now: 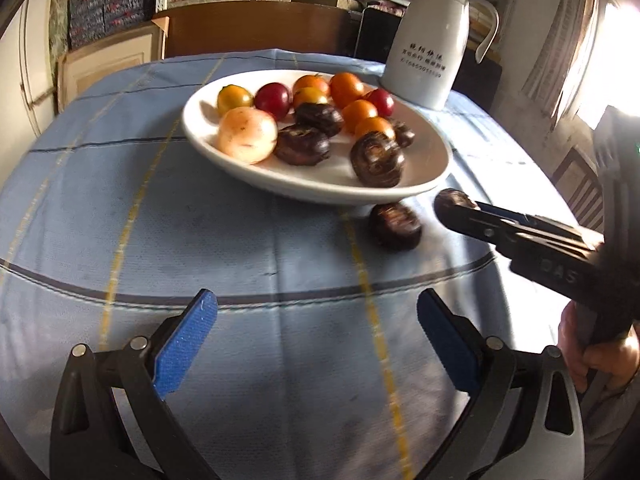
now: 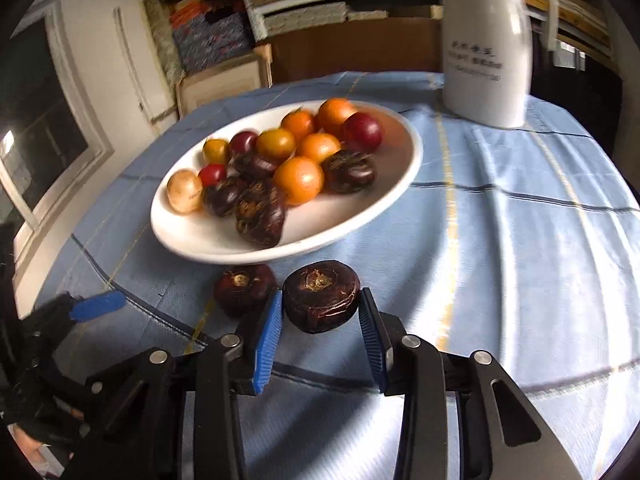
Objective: Organize fruits
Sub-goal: 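Withdraw both grippers toward the last dark fruits beside the plate, then grasp a dark water chestnut with the left gripper while the right gripper grasps another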
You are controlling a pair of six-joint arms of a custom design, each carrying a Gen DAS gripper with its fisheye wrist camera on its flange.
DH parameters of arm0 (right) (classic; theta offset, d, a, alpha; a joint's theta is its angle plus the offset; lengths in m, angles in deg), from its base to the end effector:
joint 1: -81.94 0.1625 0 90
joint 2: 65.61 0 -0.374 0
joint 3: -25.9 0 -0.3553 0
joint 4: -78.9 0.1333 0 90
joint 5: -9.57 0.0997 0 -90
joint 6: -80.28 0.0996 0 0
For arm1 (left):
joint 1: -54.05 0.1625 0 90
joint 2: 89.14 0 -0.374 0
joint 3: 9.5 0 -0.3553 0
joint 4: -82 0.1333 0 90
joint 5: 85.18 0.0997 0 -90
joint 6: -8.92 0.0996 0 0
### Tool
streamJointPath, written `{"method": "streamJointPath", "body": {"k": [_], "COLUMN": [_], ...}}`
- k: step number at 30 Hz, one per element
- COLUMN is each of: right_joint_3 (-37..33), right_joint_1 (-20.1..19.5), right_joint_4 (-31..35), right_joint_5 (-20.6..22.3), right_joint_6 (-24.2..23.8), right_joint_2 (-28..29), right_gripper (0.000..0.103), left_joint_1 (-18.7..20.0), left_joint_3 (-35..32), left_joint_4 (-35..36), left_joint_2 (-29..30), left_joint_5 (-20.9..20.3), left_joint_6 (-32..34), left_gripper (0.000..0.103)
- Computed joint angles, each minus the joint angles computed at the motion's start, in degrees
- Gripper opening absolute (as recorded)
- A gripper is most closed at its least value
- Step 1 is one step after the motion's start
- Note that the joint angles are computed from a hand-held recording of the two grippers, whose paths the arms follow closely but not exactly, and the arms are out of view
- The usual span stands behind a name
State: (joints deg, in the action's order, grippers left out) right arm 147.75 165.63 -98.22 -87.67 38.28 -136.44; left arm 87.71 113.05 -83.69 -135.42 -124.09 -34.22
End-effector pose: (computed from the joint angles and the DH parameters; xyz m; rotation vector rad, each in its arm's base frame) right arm 0.0667 -0.4954 0.2185 0.7685 -2.5674 0.7274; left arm -0.2510 -0.4204 0.0241 0.2836 2.3998 -0.8734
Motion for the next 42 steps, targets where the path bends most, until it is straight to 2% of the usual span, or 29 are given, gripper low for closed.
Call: {"method": "streamJointPath", "body": {"k": [2,7,12,14,18,19,20,21,28,30,32,34,37,42], "right_joint_3": [-0.37,-2.39,-2.15,-2.11,-2.51,-2.41,-2.29,-2.19,-1.92,-1.97,-2.07,-2.24,-2.39,-2.77], "right_joint_1": [-1.08,-3.52,-3.88,-4.15,-4.51,-4.53,-4.47,-4.39,-4.34,-4.33,-4.32,-4.36,-4.35,-4.54], "right_joint_4": [-0.23,2.76,3.83,4.41,6.36,6.55,6.58,6.64,6.77,6.78,6.87,7.03,7.00,7.36], "right_joint_5": [1.74,4.96,6.96,7.80,8.81,9.00,9.10,9.22,9.46,9.37,9.17,9.03,8.71,8.41], "right_joint_6": [2.41,8.59,8.95,9.24,10.42,10.41,10.27,10.09,10.22,10.19,10.41,10.58,10.66,11.09], "right_joint_2": [-1.18,-2.85,-3.93,-4.44,-4.99,-5.21,-5.31,-5.37,-5.62,-5.55,-5.50,-5.44,-5.25,-4.87], "right_gripper": [0.039,0.039,0.039,0.039,0.039,0.039,0.039,0.039,0.039,0.039,0.039,0.039,0.039,0.039], "left_joint_1": [0.37,0.79,0.00,0.46,1.22,1.45,1.73,2.20,2.76,2.64,2.44,2.93,2.72,2.72], "left_joint_3": [-1.71,-8.53,-13.32,-14.55,-17.32,-17.94,-18.27,-18.76,-19.09,-19.02,-18.12,-16.81,-17.00,-15.65], "left_joint_4": [-1.26,4.22,7.65,7.15,10.46,11.08,11.45,11.72,10.55,11.39,11.78,8.05,7.87,5.22], "left_joint_2": [1.42,6.31,10.09,10.92,12.25,12.55,12.59,12.70,12.92,12.77,12.09,11.41,11.65,11.04], "left_joint_5": [-0.20,1.23,5.53,5.33,4.86,4.51,3.94,2.93,2.76,3.43,4.09,2.61,2.63,1.50], "left_joint_6": [1.08,2.65,4.53,5.50,5.23,5.21,5.32,5.65,5.88,5.17,4.04,5.58,6.58,7.19], "left_gripper": [0.098,0.098,0.098,0.098,0.096,0.092,0.081,0.076,0.063,0.057,0.046,0.045,0.040,0.040]}}
